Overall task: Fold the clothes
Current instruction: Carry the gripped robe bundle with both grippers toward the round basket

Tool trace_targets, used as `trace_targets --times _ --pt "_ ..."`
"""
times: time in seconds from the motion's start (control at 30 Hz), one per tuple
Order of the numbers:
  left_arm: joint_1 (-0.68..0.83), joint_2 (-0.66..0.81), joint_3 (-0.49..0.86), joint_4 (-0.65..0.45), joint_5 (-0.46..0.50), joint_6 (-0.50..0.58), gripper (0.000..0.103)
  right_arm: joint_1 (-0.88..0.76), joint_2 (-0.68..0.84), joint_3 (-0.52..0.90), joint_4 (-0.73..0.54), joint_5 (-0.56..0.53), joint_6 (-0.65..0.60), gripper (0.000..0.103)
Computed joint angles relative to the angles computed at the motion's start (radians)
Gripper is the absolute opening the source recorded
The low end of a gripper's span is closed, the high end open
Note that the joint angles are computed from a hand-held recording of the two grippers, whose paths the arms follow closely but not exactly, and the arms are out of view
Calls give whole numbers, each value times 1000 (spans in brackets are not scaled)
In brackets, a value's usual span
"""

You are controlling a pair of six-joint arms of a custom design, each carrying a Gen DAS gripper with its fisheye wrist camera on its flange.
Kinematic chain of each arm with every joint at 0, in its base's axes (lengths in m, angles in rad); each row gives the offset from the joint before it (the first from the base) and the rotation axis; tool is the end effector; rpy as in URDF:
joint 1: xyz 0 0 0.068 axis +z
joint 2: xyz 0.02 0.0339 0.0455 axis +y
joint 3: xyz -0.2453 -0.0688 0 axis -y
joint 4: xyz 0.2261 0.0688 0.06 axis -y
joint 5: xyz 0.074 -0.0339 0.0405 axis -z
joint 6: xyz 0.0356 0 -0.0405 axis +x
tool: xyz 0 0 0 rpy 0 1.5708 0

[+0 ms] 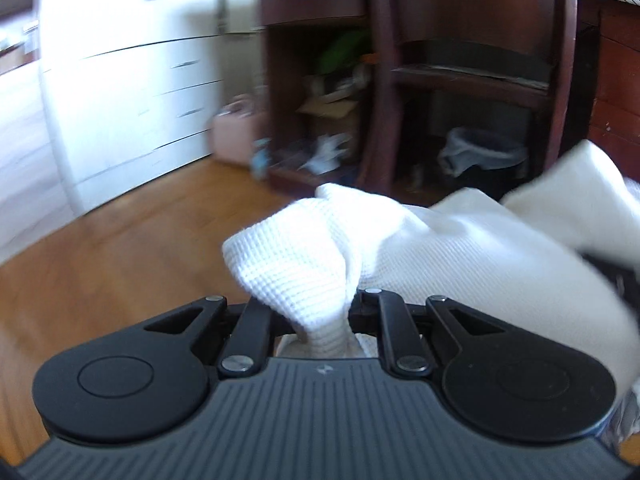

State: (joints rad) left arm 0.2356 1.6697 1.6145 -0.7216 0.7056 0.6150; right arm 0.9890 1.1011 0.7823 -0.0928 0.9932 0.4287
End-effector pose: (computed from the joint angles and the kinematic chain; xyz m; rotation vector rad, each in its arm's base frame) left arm 0.3412 0.0582 0.3342 0.7240 2.0282 -0.3457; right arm 0.1503 0.1742 0.2810 0.1087 1.7878 0.0249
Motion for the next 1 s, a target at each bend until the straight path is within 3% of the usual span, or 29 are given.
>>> trace_targets --times 0.07,0.2,0.3,0.37,0.43,0.53,0.67,0.77,0.8,0.9,1.0 --pt "-139 84 83 47 -88 -7 13 -59 12 22 -83 -1 129 30" --pt "-364 286 209 104 -204 101 17 -149 182 20 -100 10 447 37" --pt "-456 436 224 147 -322 148 22 -254 337 10 -92 -171 639 38" --pt "-459 469 130 270 -341 144 24 -326 335 -88 30 -347 621 41" --pt "-438 493 42 396 -316 107 31 -371 256 -235 203 -440 594 43" --pt "-370 524 43 424 -183 -60 33 -485 132 -358 304 -640 533 44" --pt "-339 516 47 425 -159 -93 30 -655 -22 -436 265 -966 552 46" --pt "-343 515 98 378 -181 -117 25 -746 -141 -494 216 -1182 572 54" --pt "-346 507 103 370 -190 -125 25 -772 -167 -483 156 -1249 530 58" --pt "-337 489 101 366 -181 -132 25 -850 -257 -377 -125 -1362 289 58" --pt "-311 496 98 366 -139 -169 25 -1078 -383 -383 -133 -1522 149 59"
